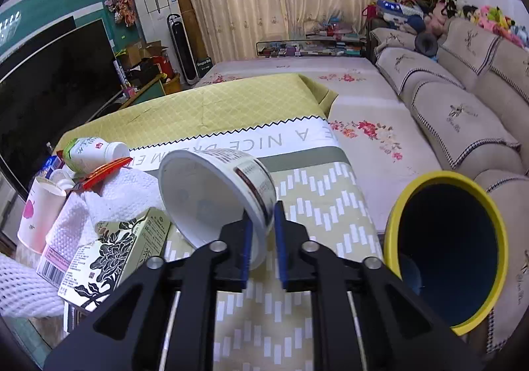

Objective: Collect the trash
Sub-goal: 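Grasp the white paper bowl on the table with the right tool, then drop the white bowl into the bin with the right tool while the left grasps the foam net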

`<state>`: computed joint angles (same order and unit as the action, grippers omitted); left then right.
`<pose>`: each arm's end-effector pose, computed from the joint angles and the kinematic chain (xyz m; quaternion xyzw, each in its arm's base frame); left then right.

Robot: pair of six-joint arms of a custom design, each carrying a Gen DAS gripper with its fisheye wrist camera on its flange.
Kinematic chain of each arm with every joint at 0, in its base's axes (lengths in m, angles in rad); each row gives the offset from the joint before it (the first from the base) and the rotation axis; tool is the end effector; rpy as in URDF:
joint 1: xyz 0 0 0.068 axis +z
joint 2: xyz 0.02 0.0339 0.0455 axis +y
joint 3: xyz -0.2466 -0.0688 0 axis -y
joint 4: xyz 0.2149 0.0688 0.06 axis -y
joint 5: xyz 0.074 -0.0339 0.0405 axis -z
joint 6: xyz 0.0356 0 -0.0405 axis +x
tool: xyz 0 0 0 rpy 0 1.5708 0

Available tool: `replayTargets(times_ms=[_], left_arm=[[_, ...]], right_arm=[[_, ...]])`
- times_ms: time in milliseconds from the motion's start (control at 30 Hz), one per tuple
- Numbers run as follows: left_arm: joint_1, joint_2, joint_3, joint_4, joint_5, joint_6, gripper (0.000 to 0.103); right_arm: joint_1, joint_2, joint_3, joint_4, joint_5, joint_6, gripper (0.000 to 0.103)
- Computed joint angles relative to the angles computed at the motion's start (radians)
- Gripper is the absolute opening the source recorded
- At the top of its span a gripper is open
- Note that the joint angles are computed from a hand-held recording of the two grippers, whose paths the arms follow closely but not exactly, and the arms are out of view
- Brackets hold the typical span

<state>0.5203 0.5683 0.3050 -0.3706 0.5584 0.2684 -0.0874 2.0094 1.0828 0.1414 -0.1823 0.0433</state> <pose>0.1128 0.0429 0.1865 0.0157 0.8666 -0.0603 0.4952 0.3780 -0.0266 0.1239 0.0253 0.9203 0.0757 0.3829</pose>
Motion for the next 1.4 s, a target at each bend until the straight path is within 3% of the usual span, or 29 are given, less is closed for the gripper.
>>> replayTargets(times_ms=[133,367,600,867,1033,1167,1400], left_arm=[[-0.064,0.040,-0.009,0.057,-0.042,-0.031,0.098],[-0.111,0.006,-0.022,0.059,-0.068,-0.052,0.098],[-0.191,0.004,-0.035,0.079,-0.128,-0.088,0.098],[-0.360,0.046,-0.045,0.133,-0.256,-0.158,0.098],[-0.448,0.078,-0.047,0.166,-0.342,-0.212,0.098],[-0.481,0.077,-0.050,0.164,-0.389,-0.226,0.098],[-0.490,0.110,-0.041,0.177,-0.428,-0.230,0.098]], right_arm=[[-0.021,0.004,0.000,0.000,-0.046,0.022,0.005],[-0.081,-0.089,-0.075,0.037,-0.101,0.045,0.005],[-0.253,-0.172,-0.142,0.062,-0.097,0.026,0.005],[-0.455,0.038,0.014,0.021,0.017,-0.022,0.005],[-0.487,0.237,0.218,-0.075,0.095,-0.070,0.006],[-0.479,0.319,0.275,-0.081,0.129,-0.081,0.010],[-0.468,0.291,0.188,-0.003,0.127,-0.084,0.021]])
